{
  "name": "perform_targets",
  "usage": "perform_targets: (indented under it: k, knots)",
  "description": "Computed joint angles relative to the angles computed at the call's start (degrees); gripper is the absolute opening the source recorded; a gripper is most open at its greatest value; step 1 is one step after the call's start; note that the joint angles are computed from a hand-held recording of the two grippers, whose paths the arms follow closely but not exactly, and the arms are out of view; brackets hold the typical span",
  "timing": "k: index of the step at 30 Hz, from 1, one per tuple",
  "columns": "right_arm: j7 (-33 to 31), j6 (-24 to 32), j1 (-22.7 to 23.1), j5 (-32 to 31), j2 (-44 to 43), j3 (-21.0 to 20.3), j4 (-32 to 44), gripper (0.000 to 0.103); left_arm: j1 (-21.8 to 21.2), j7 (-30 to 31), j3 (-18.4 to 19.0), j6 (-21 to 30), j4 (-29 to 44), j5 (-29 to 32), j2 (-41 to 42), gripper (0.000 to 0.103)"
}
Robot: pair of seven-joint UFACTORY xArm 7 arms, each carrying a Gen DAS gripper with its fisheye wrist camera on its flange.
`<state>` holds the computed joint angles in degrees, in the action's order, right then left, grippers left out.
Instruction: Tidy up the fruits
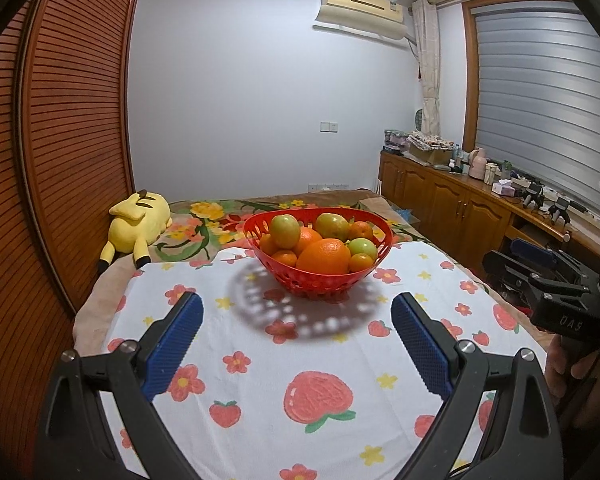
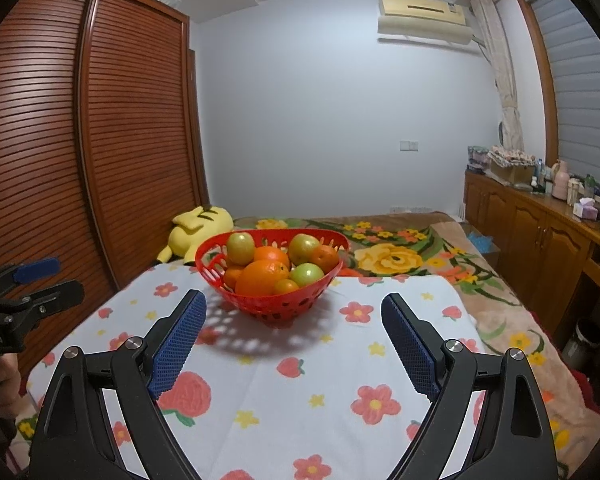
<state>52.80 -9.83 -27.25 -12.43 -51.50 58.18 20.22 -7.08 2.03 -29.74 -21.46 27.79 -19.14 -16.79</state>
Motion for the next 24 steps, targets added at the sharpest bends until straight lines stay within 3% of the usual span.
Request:
perform_targets:
  k: [17,24]
  knots:
    - [0.2,-0.2,0.1,0.0,-0.1,0.1,-0.1,0.091,-0.7,0.0,0.3,-0.2,0.1,-0.3,-0.1,0.096]
    - [0.2,-0.2,0.0,-0.1,0.0,0.1,-0.1,0.091,0.8,-0.9,-1.9,0.8,0.4,-0.5,-1.5,0.096]
